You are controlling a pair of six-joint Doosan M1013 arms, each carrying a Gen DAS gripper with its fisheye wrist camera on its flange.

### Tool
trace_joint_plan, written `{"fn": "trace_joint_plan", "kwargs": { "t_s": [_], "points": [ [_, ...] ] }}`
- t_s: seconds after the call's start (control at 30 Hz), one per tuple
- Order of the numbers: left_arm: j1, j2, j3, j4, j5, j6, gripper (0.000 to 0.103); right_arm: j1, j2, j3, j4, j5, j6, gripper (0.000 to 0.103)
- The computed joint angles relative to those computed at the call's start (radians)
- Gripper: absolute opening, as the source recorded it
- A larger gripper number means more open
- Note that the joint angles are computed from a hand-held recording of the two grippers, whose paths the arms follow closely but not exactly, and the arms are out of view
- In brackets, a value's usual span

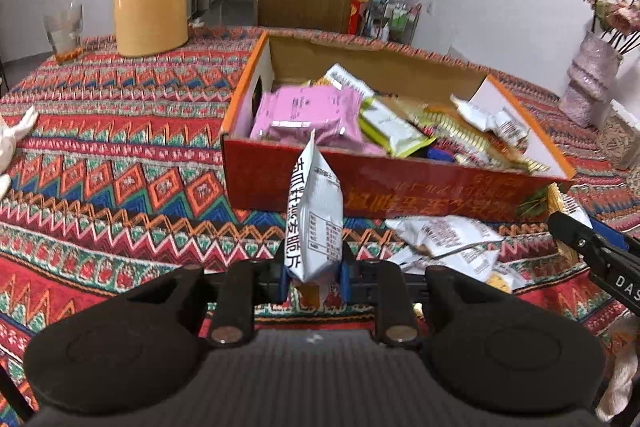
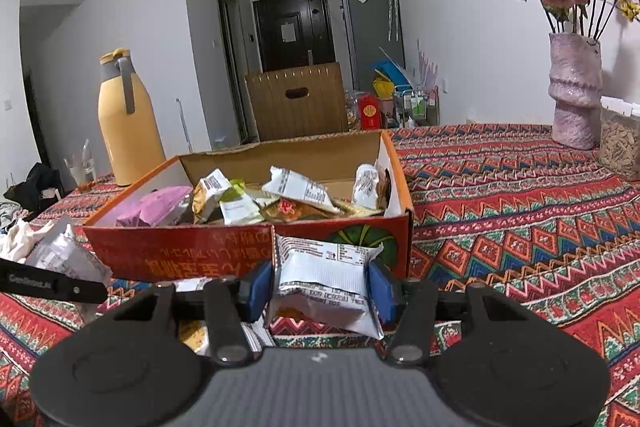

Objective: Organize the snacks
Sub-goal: 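Close the left tool on the white packet and lift it, then lower both held white packets into the box and open both tools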

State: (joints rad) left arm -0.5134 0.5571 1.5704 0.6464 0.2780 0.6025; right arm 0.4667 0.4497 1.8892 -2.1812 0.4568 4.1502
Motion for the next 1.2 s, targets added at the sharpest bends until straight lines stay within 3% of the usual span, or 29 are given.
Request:
{"fn": "trace_joint_plan", "kwargs": {
  "t_s": [0.4, 0.87, 1.2],
  "points": [
    [-0.011, -0.022, -0.003, 0.291, -0.048, -0.245, 0.023, 0.005, -0.021, -0.013, -0.006, 0.030, -0.044, 0.051],
    [-0.010, 0.026, -0.107, 0.391, -0.039, -0.329, 0.023, -0.014, 0.012, -0.125, 0.027, -0.003, -0.176, 0.051],
    [-0.009, 0.085, -0.181, 0.553, -0.013, -0.533, 0.023, -0.033, 0.082, -0.224, 0.093, -0.012, -0.236, 0.051]
  ]
}}
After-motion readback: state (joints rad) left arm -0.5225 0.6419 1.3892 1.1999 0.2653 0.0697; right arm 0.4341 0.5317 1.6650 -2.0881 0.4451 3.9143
